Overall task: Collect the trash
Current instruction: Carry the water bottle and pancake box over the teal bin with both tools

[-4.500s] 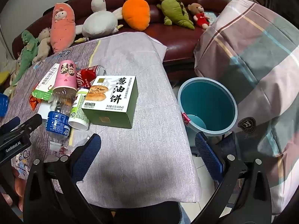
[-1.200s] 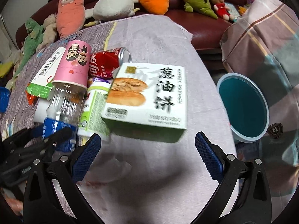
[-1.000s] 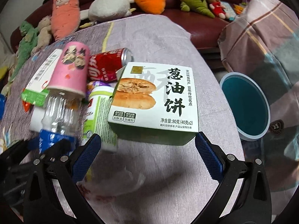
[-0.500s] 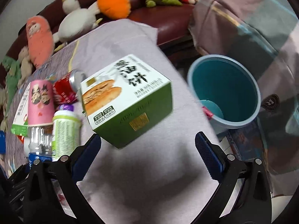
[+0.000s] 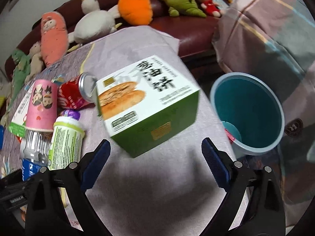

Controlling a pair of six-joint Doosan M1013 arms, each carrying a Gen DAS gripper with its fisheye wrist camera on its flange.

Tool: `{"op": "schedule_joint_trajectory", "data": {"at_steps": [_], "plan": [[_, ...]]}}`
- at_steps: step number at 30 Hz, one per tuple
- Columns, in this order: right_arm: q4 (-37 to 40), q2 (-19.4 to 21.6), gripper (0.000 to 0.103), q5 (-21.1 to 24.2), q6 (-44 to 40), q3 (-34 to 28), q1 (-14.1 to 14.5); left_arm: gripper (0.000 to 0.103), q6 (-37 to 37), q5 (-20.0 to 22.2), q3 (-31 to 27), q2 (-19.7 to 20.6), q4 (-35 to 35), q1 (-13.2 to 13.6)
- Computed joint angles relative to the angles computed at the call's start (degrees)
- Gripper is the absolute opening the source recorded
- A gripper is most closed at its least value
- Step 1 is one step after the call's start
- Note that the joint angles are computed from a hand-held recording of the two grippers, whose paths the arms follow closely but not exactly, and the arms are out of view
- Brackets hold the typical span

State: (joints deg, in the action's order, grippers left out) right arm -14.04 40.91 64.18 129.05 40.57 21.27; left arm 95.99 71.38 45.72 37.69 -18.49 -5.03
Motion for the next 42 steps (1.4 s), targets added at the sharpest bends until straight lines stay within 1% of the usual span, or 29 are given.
{"op": "schedule_joint_trajectory", "data": {"at_steps": [3,5,6,7,8,9,13,14,15,17,18,19,20,21,22,26,29,34,37,42], "plan": [[0.1,-0.2,0.090,-0.3,0.0,0.8,-0.1,0.067,-0.4,0.2,-0.5,0.2,1.1,-0.3],[-0.1,-0.5,0.090,-0.8,2.1,1.6,-0.6,0.067,-0.8,0.6,-1.3,0.8,2.1,-0.7],[0.0,-1.2,0.083,-2.1,3.5,2.9,-1.0,0.067,-1.0,0.2,-1.3,0.7,2.9,-0.9],[-0.3,-1.6,0.071,-2.7,4.0,3.7,-1.2,0.067,-1.0,0.0,-1.2,0.7,3.5,-1.1],[-0.3,-1.8,0.044,-3.0,4.1,4.2,-1.3,0.066,-1.0,-0.1,-1.3,0.7,3.6,-1.2],[0.6,-2.2,0.031,-3.3,3.8,4.8,-1.7,0.066,-0.9,-0.2,-1.2,0.6,3.8,-1.2],[0.9,-1.8,0.031,-3.8,2.3,4.7,-1.7,0.066,-0.7,0.1,-1.6,0.8,5.3,-1.6],[0.3,-1.6,0.038,-4.2,2.2,4.4,-1.5,0.067,-1.1,0.3,-1.9,1.0,5.8,-1.8],[-1.1,-1.3,0.047,-4.8,2.4,4.1,-1.4,0.068,-1.3,0.4,-2.1,1.1,6.2,-1.9],[-4.1,-1.2,0.049,-6.3,3.4,4.1,-1.1,0.070,-1.7,0.2,-2.4,1.4,7.2,-2.2],[-4.9,-1.0,0.048,-7.4,3.0,4.1,-1.1,0.071,-2.0,0.2,-2.6,1.5,7.4,-2.2],[-3.8,-1.0,0.041,-8.0,2.0,4.0,-1.4,0.071,-2.5,0.2,-2.8,1.6,7.9,-2.4],[-1.9,-1.1,0.019,-8.7,0.7,4.1,-1.8,0.071,-2.7,0.1,-2.9,1.7,8.5,-2.6],[0.4,-1.5,0.008,-9.3,-0.6,4.5,-2.3,0.065,-2.7,0.2,-3.0,1.7,8.6,-2.6],[1.5,-2.1,0.005,-10.2,-1.0,5.3,-2.7,0.065,-2.7,0.2,-2.8,1.5,8.5,-2.6],[1.8,-4.4,0.005,-12.7,-2.6,7.7,-3.0,0.065,-4.4,0.3,-2.4,0.8,9.0,-2.6],[4.6,-5.9,0.004,-14.3,-4.8,9.2,-3.5,0.065,-5.4,-0.4,-1.1,-0.6,9.4,-2.3],[7.9,-8.0,0.004,-16.0,-7.8,10.6,-3.8,0.065,-5.6,-2.7,1.5,-3.5,9.3,-2.1],[9.4,-9.0,0.004,-16.3,-9.1,11.3,-3.9,0.065,-5.4,-3.6,1.6,-4.3,9.2,-2.3],[11.0,-11.3,0.004,-18.2,-8.8,14.2,-4.5,0.065,-4.7,-6.9,2.9,-6.4,9.2,-2.6]]}}
